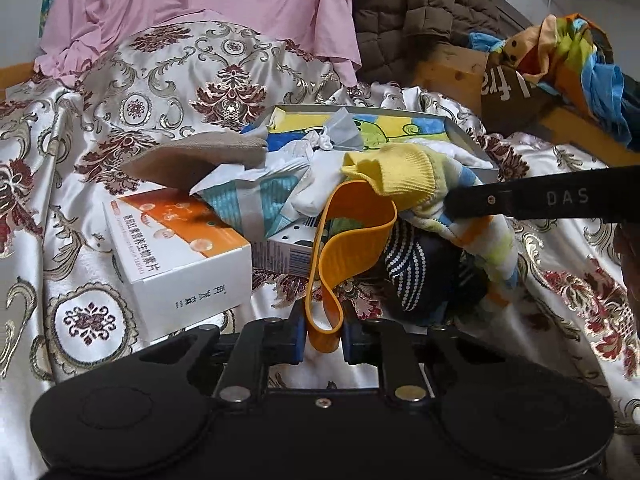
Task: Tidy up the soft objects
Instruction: 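Grasp the orange strap with the left tool while the right tool grasps the striped sock, then lift the orange strap and striped sock from the pile with both tools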
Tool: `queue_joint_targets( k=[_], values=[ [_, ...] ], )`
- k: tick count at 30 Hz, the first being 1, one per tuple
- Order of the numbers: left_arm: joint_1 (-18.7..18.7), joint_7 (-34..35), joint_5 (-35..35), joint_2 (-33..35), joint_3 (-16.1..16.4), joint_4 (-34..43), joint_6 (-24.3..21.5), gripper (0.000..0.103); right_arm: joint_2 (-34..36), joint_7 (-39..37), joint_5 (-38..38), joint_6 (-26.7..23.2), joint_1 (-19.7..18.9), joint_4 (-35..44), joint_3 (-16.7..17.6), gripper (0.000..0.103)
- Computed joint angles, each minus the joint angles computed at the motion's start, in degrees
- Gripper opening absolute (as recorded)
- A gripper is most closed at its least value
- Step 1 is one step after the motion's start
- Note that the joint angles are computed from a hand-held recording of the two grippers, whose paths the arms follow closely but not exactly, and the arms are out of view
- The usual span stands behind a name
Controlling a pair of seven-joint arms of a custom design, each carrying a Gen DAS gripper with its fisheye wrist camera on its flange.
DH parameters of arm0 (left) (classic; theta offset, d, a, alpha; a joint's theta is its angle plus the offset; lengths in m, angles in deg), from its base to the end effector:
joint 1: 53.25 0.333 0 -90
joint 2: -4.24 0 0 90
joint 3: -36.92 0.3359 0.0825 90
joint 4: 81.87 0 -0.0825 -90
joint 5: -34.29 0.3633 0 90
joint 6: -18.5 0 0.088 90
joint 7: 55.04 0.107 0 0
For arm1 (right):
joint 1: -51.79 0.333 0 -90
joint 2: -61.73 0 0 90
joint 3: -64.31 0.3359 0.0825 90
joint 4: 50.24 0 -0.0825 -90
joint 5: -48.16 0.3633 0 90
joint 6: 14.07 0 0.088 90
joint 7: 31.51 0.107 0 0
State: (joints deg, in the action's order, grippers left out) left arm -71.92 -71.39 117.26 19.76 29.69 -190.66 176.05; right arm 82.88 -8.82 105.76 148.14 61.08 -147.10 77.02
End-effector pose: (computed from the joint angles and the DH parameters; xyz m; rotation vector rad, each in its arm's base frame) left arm 0.5502 -0.3050 0.4299 -1.8084 1.5064 -0.9408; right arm 0.6568 0.1950 0.4842 -1.9714 0.9748 -0.4160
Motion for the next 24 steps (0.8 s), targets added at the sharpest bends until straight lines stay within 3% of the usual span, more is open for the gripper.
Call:
queue_joint_targets(
  k=[11,18,24],
  values=[
    [0.0,-0.3,-1.5,-1.9,-0.7,-2.3,-0.9,0.018,-0.8,1.9,-1.0,-0.1,0.4,-1.7,-0.6,0.027],
    [0.2,-0.8,-1.7,-2.4,-1.0,-2.9,-1.6,0.018,-0.6,2.0,-0.5,0.6,0.5,-1.9,-0.1,0.033],
    [0.2,-1.6,-1.8,-2.6,-1.1,-2.9,-2.5,0.018,-0.4,0.9,2.7,-0.4,-0.6,-1.2,0.9,0.029]
  ],
)
